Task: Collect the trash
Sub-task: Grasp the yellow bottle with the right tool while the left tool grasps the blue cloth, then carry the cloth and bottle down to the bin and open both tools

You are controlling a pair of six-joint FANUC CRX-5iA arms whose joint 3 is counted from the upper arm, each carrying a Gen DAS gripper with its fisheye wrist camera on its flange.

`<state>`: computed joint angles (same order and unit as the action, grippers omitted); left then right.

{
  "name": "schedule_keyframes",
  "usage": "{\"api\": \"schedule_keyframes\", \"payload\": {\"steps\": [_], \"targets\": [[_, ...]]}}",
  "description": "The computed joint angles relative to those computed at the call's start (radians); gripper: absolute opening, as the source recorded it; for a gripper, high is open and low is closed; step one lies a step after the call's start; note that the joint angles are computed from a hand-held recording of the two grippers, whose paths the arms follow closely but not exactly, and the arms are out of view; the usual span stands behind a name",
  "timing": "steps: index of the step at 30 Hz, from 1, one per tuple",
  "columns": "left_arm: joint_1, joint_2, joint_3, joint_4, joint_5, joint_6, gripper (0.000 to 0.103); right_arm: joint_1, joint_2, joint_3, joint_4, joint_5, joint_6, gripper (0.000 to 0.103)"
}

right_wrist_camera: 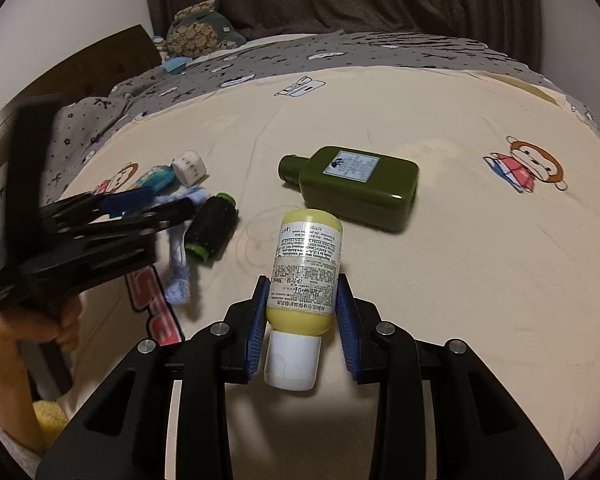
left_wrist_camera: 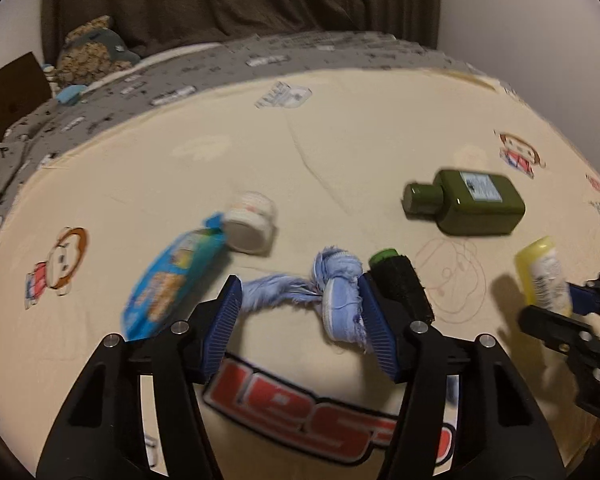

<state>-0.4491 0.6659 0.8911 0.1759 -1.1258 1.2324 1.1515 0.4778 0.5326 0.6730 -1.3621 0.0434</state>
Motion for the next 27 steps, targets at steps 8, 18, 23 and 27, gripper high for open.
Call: {"api": "schedule_keyframes", "payload": {"steps": [8,18,23,27], "targets": [[-0.013,-0.062,-0.091,-0.026,0.001,-0.015,0.017,0.040,-0.007,-0.005,0.008,-0.013,-0.025,0.033],[0.028,-0.365,-0.535,0.096,0.155,-0.101,0.016,0.142,-0.001,0.017,0.061,-0.072,-0.079,0.033],[0.044,-0.523,-0.747,0.166,0.223,-0.143,0.016,0.207,-0.003,0.011,0.090,-0.110,-0.132,0.033],[0.063,-0.645,-0.894,0.237,0.250,-0.206,0.016,0.262,0.012,0.028,0.111,-0.166,-0.159,0.033]]}}
